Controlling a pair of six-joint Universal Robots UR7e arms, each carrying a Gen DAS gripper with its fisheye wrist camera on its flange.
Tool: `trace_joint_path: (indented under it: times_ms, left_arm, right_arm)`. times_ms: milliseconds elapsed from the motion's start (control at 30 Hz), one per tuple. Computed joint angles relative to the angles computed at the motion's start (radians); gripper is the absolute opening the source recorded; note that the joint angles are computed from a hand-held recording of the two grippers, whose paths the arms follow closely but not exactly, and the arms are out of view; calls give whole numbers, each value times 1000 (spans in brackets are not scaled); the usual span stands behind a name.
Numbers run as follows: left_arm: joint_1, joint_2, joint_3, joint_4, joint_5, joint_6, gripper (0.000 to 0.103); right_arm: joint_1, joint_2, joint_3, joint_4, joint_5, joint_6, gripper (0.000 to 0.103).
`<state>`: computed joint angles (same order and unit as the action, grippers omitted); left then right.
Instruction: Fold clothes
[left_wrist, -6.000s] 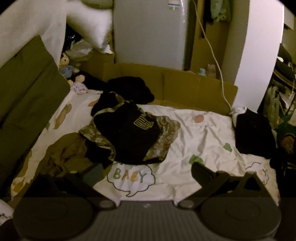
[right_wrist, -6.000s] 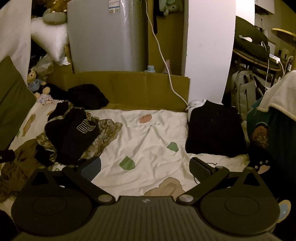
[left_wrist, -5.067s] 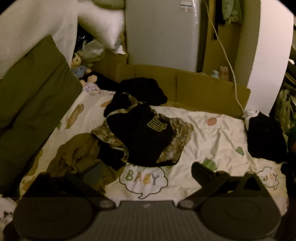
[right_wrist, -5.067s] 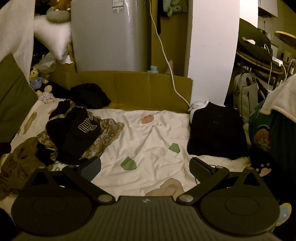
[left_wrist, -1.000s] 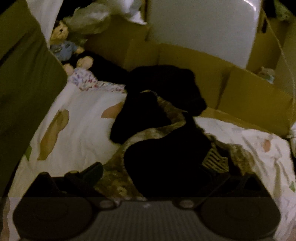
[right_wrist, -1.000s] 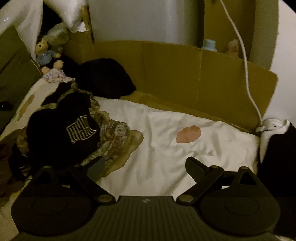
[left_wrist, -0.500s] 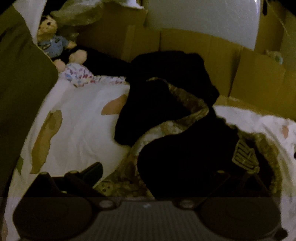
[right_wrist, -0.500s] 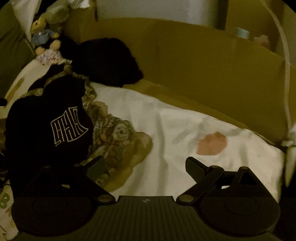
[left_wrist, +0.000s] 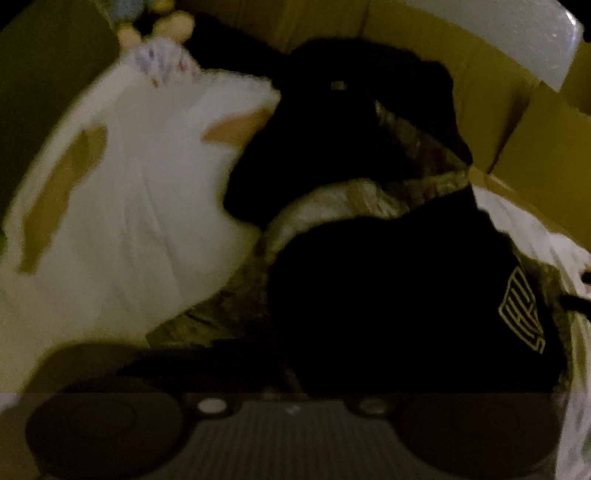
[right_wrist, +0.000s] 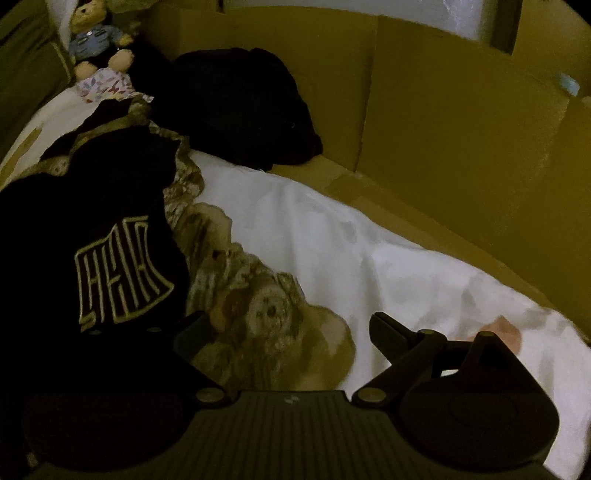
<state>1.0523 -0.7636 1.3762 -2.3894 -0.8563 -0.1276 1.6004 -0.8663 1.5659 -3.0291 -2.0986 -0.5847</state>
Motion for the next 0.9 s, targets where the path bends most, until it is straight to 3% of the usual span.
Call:
trace_joint_path:
  times_ms: [167,233,267,333,367,467,633,900]
  left_arm:
    - [1,-49,51,-61,-36,-8,5]
    - [2,-89,91,-101,-54,-22,5]
    - [2,-107,110,-119,-60,-26,5]
    - [0,-141,148,-153,-63,-28,5]
    - [-2,-155,163,-165,-63,-30,5]
    - [-11,-188,195,-186,-54,-41,5]
    - [-25,-260,256,-220,-53,-81,5]
    - [-61,-368,355,-261,-38,-117,4]
  right_arm:
    - [3,61,-85,44,12,-27,91]
    - [11,88,-111,49,-7,-91,91]
    - [14,99,-123,60,-16,-114,84]
    - [11,95,-134,129,-12,-96,54]
    - [10,89,-138,171,-8,-73,33]
    - [13,69,-114,185,-10,-37,12]
    - [19,12,-39,152,-32,-44,10]
    - [16,-173,153,105,-35,5,9]
